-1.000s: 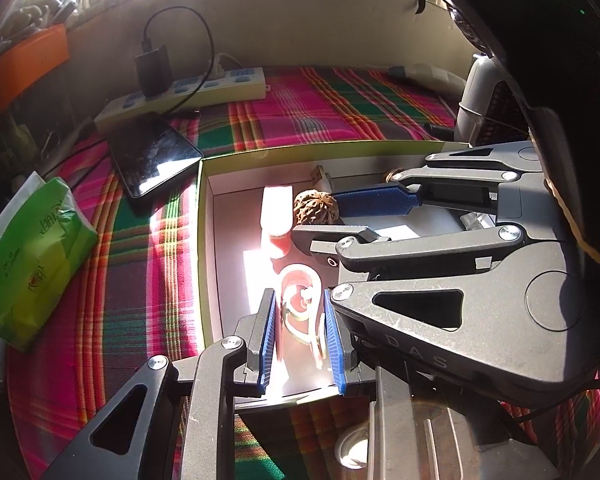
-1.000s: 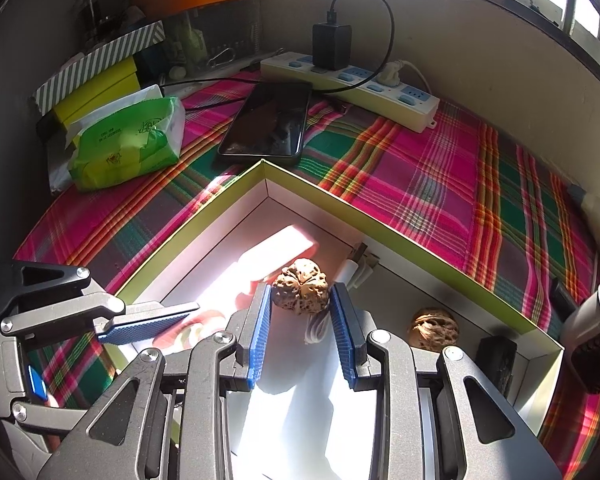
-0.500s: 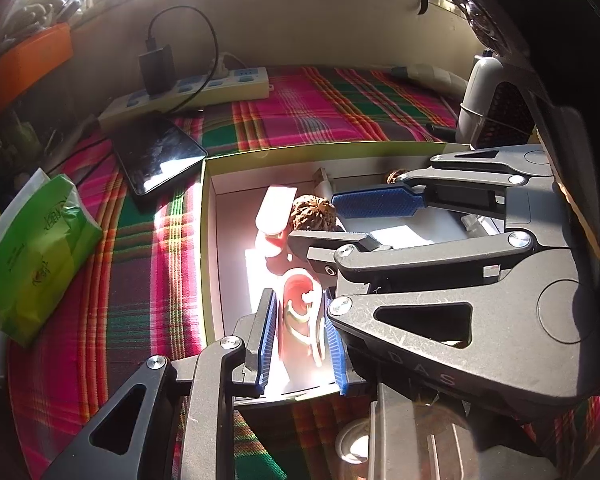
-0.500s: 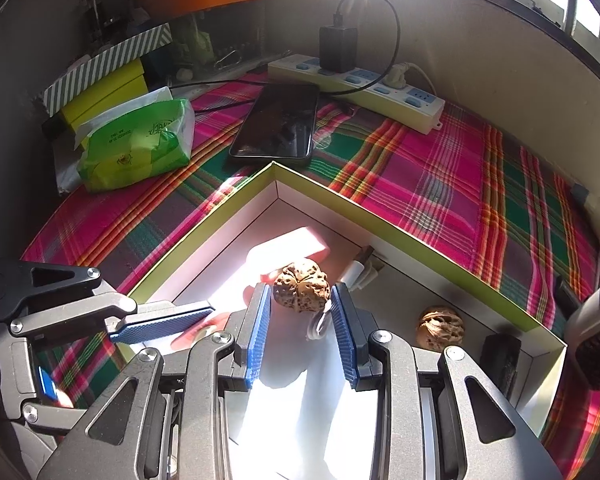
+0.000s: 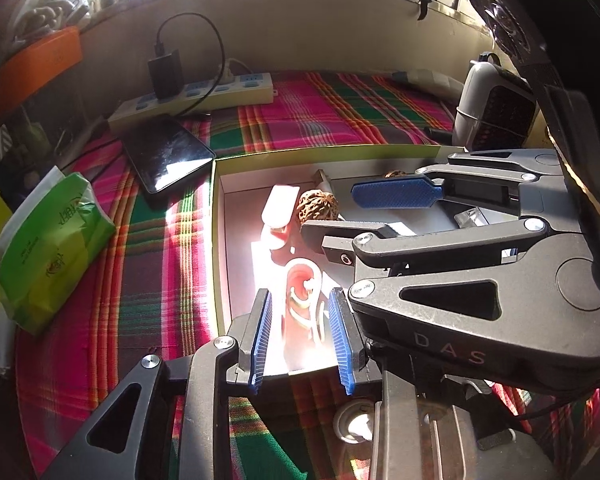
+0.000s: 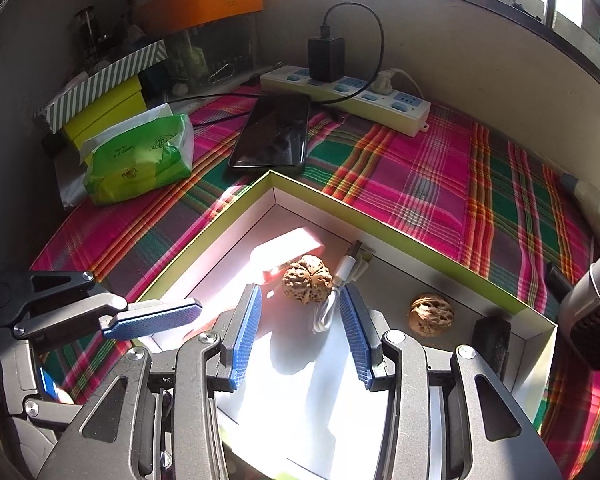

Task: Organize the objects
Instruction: 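Lower into the box and open the right gripper while the left releases the pink loop, then withdraw both open grippers from the box toward the remaining items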

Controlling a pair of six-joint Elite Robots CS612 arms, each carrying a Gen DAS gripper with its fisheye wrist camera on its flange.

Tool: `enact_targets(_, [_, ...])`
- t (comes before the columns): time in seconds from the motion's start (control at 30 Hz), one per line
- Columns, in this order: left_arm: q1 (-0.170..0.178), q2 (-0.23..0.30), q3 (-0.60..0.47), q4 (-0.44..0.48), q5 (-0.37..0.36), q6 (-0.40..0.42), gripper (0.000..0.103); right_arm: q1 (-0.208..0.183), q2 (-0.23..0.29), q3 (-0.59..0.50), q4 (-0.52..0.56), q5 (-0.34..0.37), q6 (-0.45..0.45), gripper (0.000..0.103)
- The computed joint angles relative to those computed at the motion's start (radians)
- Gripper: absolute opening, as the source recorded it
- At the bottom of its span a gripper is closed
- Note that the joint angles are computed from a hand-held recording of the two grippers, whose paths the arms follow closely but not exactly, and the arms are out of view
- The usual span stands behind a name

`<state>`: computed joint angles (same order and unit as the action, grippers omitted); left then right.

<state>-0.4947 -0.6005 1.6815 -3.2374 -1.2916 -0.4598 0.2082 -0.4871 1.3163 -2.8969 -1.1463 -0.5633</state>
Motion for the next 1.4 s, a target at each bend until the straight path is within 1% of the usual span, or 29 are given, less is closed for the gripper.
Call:
enact_targets(0.33, [-0.011, -0.017, 0.031, -0.026, 0.018, -0.004, 0.027, -0.005, -0.024, 0.050, -0.052, 0.006, 0.023, 0.043])
enact_targets(0.63, [-0.021, -0.032, 0.064, -0.067, 0.033, -0.009, 0.027, -0.018, -0.046, 0.099, -0.116, 0.028, 0.062, 0.043])
enact_targets(0.77, [-0.030, -0.038, 0.082, -0.084, 0.059, -0.012, 0.027, -0.024, -0.057, 0.128, -0.157, 0.028, 0.088, 0.043])
enact_targets(0.87, [-0.033, -0.042, 0.094, -0.098, 0.056, -0.015, 0.027, -0.029, -0.064, 0.150, -0.187, 0.031, 0.106, 0.043])
enact_targets(1.2, [-0.046, -0.051, 0.135, -0.152, 0.084, -0.038, 0.027, -0.042, -0.081, 0.218, -0.310, 0.027, 0.181, 0.043])
enact_targets(1.4, [-0.049, -0.055, 0.164, -0.195, 0.074, -0.052, 0.027, -0.050, -0.091, 0.264, -0.382, 0.020, 0.198, 0.043])
